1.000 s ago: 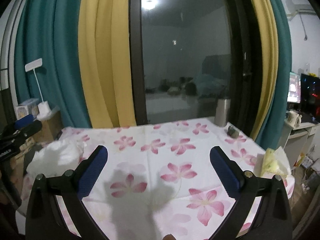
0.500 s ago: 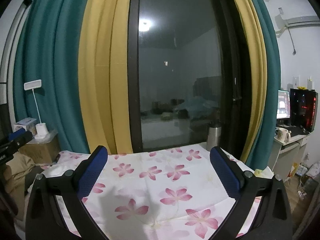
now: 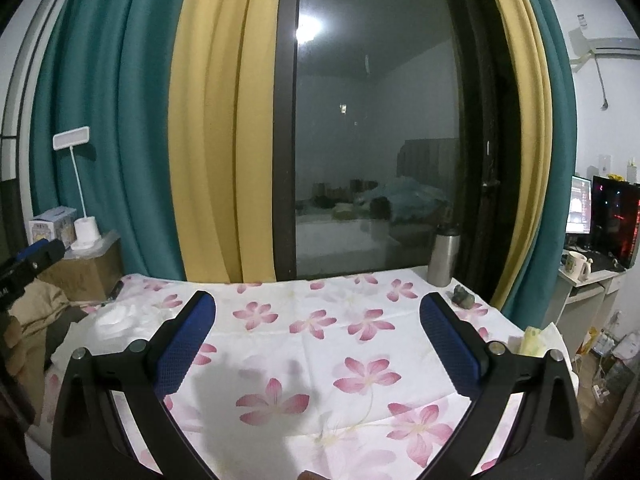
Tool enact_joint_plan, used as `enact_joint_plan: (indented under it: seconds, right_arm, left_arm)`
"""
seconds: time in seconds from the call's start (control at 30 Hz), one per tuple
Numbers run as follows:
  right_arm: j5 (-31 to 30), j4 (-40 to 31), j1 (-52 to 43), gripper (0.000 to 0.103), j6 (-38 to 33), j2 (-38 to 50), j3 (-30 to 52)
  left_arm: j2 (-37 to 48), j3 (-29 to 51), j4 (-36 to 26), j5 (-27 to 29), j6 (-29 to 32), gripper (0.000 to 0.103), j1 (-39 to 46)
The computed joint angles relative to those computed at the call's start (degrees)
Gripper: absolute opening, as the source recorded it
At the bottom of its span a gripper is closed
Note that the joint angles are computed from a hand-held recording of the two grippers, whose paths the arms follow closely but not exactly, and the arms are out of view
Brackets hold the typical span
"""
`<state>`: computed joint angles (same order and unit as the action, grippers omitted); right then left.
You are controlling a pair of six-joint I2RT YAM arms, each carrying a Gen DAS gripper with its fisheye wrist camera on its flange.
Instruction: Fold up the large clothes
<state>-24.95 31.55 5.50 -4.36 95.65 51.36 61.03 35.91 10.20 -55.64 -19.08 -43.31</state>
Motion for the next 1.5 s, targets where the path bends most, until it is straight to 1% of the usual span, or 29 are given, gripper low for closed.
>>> enact_joint_plan:
  seconds: [0.07, 0.17, 0.33, 0.43, 0.8, 1.5]
  right_arm:
    - [0.1, -0.3, -0.1, 0.101, -0.2, 0.5, 0.2]
    - [0.2, -0.5, -0.3, 0.101, 0.0, 0.7, 0.3]
    - [0.2, -0.8, -0.4, 0.101, 0.3, 0.8, 0.2]
    - [-0.8, -1.7, -0.6, 0.101, 0.4, 0.7, 0.5]
    - [-1.5, -1.6, -1.0, 0.101, 0.8, 1.1, 0.5]
    - [-1.0, -2.1, -0.8, 0.101, 0.5, 0.6, 0.0]
  left_arm:
    - [-0.3, -0.1, -0.7, 1.5, -0.8, 0.087, 0.8]
    - [-0.3, -0.2, -1.4, 2.3, -1.7, 0.087, 1.0]
    - [-0.7, -0.5, -1.1, 2.0, -1.4, 0.087, 0.9]
    - [-0.7, -0.4, -1.6, 2.3, -1.9, 0.087, 0.9]
    - [-1.5, 0.0, -2.8, 4.4, -2.3, 0.087, 0.3]
    - [0.0, 0.8, -4.0, 3.1, -3.5, 0.087, -0.8]
